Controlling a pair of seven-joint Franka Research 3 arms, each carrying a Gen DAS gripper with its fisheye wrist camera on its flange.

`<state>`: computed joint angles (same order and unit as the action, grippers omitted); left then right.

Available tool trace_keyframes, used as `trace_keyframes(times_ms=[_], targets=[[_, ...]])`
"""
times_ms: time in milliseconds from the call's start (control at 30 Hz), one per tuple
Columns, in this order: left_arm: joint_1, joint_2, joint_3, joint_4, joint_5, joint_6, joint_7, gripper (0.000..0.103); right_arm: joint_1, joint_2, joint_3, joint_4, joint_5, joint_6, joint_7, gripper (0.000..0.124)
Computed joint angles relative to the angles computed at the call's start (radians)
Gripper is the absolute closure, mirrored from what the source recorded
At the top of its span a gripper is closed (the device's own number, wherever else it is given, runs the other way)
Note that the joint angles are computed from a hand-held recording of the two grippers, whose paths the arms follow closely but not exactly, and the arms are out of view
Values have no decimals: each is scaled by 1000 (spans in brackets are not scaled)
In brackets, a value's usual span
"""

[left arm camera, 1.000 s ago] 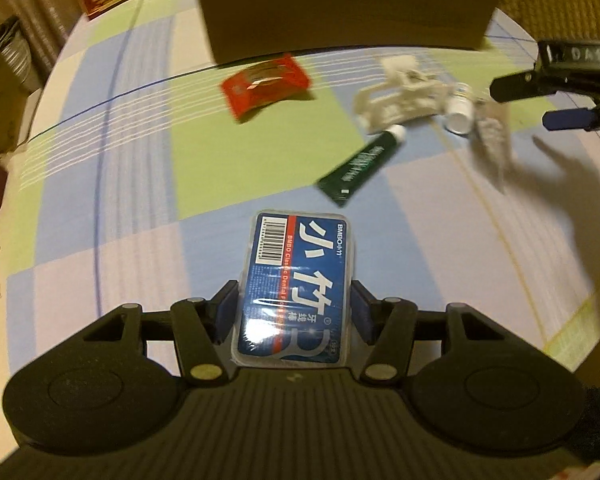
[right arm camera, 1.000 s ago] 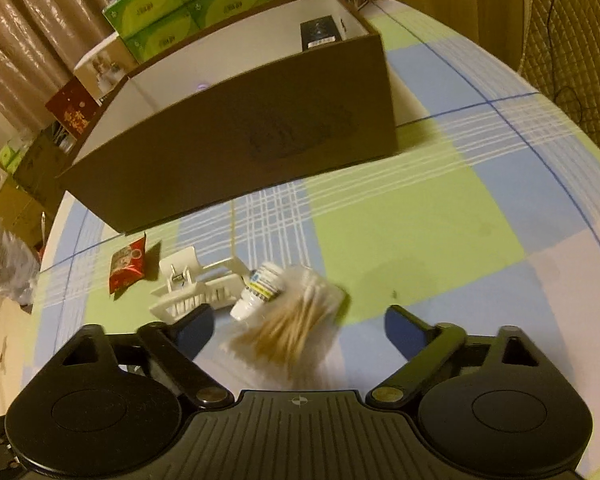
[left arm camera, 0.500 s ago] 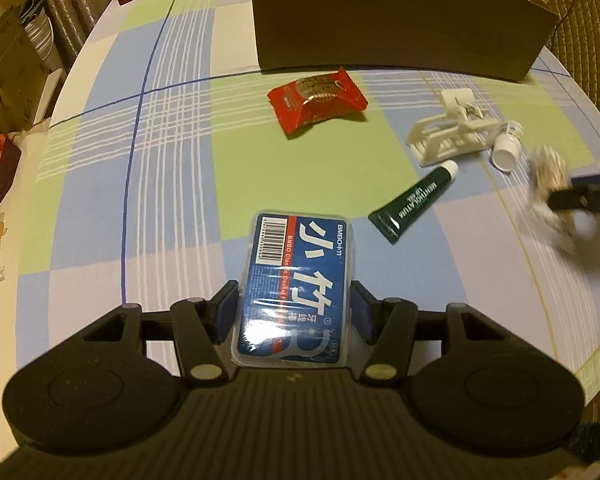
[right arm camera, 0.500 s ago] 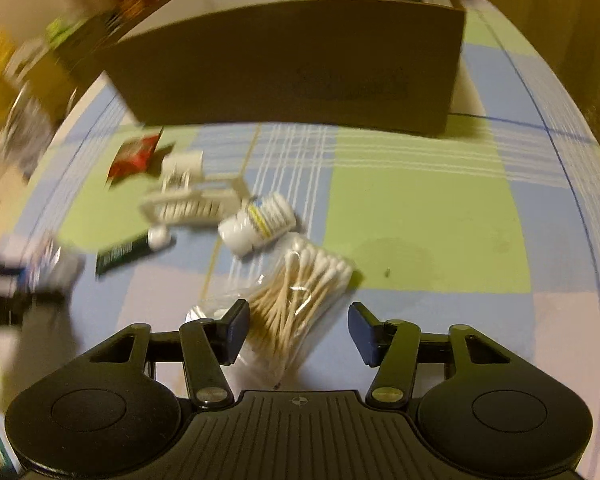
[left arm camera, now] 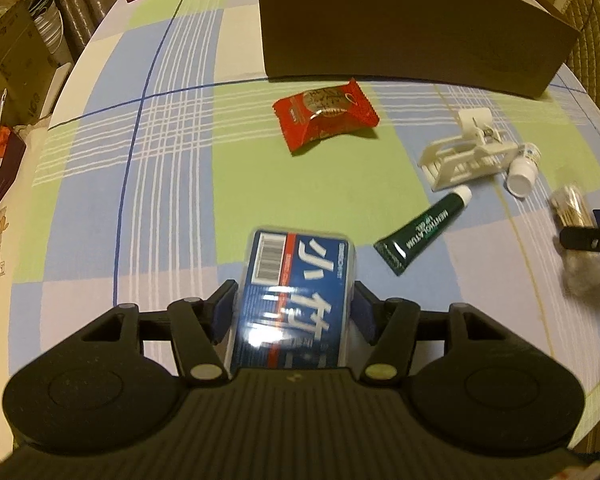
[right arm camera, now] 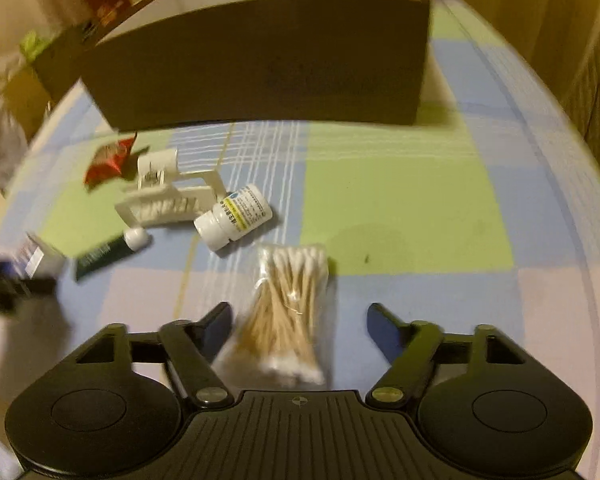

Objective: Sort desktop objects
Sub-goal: 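Grasp the bag of cotton swabs with the right tool, then carry the toothpick box and cotton swabs with both tools into the brown box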

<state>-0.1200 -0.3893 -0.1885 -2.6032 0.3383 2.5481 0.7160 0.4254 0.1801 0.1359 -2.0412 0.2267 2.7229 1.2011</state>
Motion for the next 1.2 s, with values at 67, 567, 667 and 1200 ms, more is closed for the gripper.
trace_keyframes(times_ms=[67, 567, 667, 1200], targets=[[3, 5, -4, 5, 8, -1, -5, 47, -13, -10, 15, -19, 37, 21, -66, 89], [-70, -64, -63, -6, -1, -51, -101, 48, -60, -123, 1, -102, 274, -119, -295, 98], [-81, -81, -84, 4, 14, -73, -145, 48, -67, -153, -8, -116, 331, -135, -351, 98], [-93, -74, -90, 117, 129, -68, -190, 48, -76, -157, -31, 1, 473, -232, -449, 98]])
